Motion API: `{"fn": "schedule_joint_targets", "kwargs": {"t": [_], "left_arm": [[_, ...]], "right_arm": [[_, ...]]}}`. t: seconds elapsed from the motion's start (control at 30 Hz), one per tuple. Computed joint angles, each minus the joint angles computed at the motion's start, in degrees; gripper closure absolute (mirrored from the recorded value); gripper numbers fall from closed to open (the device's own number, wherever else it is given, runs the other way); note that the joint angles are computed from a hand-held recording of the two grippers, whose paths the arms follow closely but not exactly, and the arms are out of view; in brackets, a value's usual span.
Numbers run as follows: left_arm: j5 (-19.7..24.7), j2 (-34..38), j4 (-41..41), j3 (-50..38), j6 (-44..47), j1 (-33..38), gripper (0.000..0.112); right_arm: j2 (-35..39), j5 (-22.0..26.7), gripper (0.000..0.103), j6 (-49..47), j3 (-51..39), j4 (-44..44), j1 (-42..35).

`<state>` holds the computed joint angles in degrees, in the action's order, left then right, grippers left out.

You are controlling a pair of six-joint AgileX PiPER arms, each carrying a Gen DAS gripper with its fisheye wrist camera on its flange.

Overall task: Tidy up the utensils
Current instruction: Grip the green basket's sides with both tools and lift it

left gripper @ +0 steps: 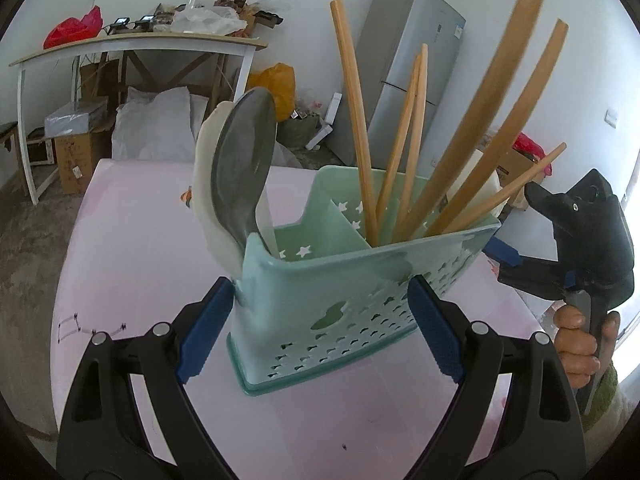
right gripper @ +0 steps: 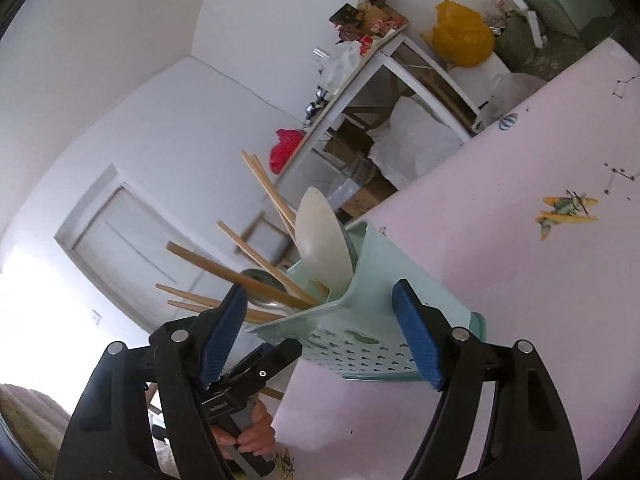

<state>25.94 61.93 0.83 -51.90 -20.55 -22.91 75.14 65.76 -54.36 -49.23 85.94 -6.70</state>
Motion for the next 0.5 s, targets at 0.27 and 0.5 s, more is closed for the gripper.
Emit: {"fn": "schedule_joint_targets", "kwargs": {"t": [0.27,0.5], "left_arm": [[9.1,-8.7,10.5,2.3,-14.1,-8.5,0.028],[16.5,-14.4,23.5,4.3,-30.1,-20.8,0.028]], "right_arm": [[-14.4,-3.6,0.029,12.1,5.5,-9.1,1.3],[-26.1,-4.6,0.029,23.3,10.0,-14.6,1.9]]}}
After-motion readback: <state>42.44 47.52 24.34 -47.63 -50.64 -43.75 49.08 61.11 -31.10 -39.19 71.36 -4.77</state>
